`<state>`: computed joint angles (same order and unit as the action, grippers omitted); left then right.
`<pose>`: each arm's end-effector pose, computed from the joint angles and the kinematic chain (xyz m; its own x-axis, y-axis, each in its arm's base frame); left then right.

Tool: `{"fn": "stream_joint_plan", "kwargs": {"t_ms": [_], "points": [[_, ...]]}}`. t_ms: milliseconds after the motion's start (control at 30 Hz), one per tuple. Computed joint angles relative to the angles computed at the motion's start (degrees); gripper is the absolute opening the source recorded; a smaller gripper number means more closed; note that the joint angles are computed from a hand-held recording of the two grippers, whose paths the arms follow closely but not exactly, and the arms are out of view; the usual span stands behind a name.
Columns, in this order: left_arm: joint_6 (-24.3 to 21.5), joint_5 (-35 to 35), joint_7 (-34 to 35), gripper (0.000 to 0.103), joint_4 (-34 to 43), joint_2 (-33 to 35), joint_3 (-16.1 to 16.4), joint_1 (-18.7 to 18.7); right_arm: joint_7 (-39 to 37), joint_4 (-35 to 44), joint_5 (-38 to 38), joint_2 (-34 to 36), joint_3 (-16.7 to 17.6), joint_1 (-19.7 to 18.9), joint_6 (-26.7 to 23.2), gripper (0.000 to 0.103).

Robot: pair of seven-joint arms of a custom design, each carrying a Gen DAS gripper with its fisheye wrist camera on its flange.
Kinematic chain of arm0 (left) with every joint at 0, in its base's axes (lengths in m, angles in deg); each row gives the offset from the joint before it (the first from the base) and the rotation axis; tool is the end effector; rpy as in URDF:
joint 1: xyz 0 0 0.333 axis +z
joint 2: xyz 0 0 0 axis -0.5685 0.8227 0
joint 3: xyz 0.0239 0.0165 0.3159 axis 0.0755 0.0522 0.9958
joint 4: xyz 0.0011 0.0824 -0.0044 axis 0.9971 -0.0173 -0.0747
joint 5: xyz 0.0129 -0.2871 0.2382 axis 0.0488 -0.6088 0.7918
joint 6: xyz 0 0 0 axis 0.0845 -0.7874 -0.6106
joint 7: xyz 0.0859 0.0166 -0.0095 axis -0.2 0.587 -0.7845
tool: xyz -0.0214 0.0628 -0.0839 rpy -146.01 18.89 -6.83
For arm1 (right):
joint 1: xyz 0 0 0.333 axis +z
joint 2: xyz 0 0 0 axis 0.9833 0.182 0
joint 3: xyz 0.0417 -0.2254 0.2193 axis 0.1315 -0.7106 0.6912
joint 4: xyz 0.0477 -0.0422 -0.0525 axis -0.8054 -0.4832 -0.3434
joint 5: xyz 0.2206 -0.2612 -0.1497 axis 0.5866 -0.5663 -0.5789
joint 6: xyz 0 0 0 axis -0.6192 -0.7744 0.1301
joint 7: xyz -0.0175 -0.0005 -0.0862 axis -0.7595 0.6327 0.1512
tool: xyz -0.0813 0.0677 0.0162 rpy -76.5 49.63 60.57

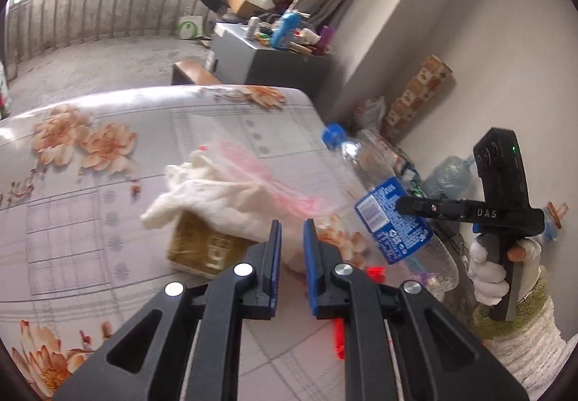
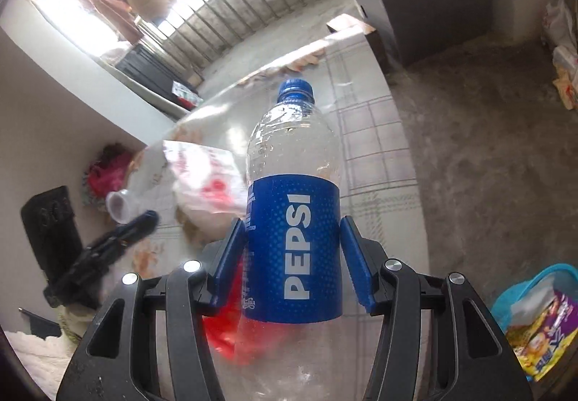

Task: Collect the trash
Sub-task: 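Grasp the red wrapper with the left tool while the right tool holds the Pepsi bottle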

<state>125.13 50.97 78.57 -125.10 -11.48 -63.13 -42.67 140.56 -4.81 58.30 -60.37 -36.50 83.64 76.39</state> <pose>0.4895 -0.1843 0.7879 -0.4855 -0.7859 0.3830 -0.7576 0.1595 -0.6330 0.4631 -0.0113 0.7799 -0.0148 -0.8906 -0.4545 -0.8870 0.2215 -0.4051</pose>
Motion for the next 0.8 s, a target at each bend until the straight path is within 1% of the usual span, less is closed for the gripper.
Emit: {"fn": "stream_joint_plan", "kwargs": {"t_ms": [67,100,133,167,200,300,333,400,467,667,800], "points": [[1.8,4.5,-2.4,0.016,0.1,0.9,0.0,1.0,-2.3,-0.1,2.8,1.1,-0.5,0.6,1.1,0.050],[2.3,5.5,-2.9,0.018,0.3,1.6,0.2,1.3,-2.3,0.4,3.3,1.9,-0.1,0.8,1.4,0.050],[2.3,6.9,-3.8,0.018,1.2,3.0,0.3,1.7,-3.3,1.9,3.3,3.0,-0.3,0.7,0.8,0.050],[1.8,8.0,-4.4,0.018,2.1,4.1,0.4,2.0,-3.7,2.7,2.9,3.8,0.5,0.9,1.2,0.050],[0.7,7.9,-4.4,0.018,3.0,5.4,0.5,2.3,-4.7,3.5,3.3,4.8,0.6,0.9,1.0,0.050],[-2.9,4.1,-4.3,0.018,5.5,8.7,0.9,3.5,-5.9,6.0,4.8,7.1,2.2,1.6,0.2,0.051],[-3.5,3.2,-4.4,0.018,5.6,9.0,0.8,3.8,-6.4,6.6,4.5,7.5,3.0,1.8,0.0,0.051],[-2.7,0.8,-3.1,0.018,3.5,7.8,0.9,4.5,-6.8,7.4,2.2,7.8,4.6,2.5,0.2,0.051],[-3.8,-0.6,-2.1,0.018,2.3,6.6,1.2,5.2,-6.9,7.4,0.5,7.6,5.4,3.0,0.2,0.051],[-6.9,-4.1,1.4,0.018,-3.8,0.9,3.6,7.1,-6.9,3.6,3.3,4.6,5.6,4.5,-0.4,0.051],[-9.4,-4.9,3.1,0.018,-9.2,-4.8,5.7,8.3,-5.7,-1.1,3.9,-0.5,6.2,6.6,-1.1,0.051]]}}
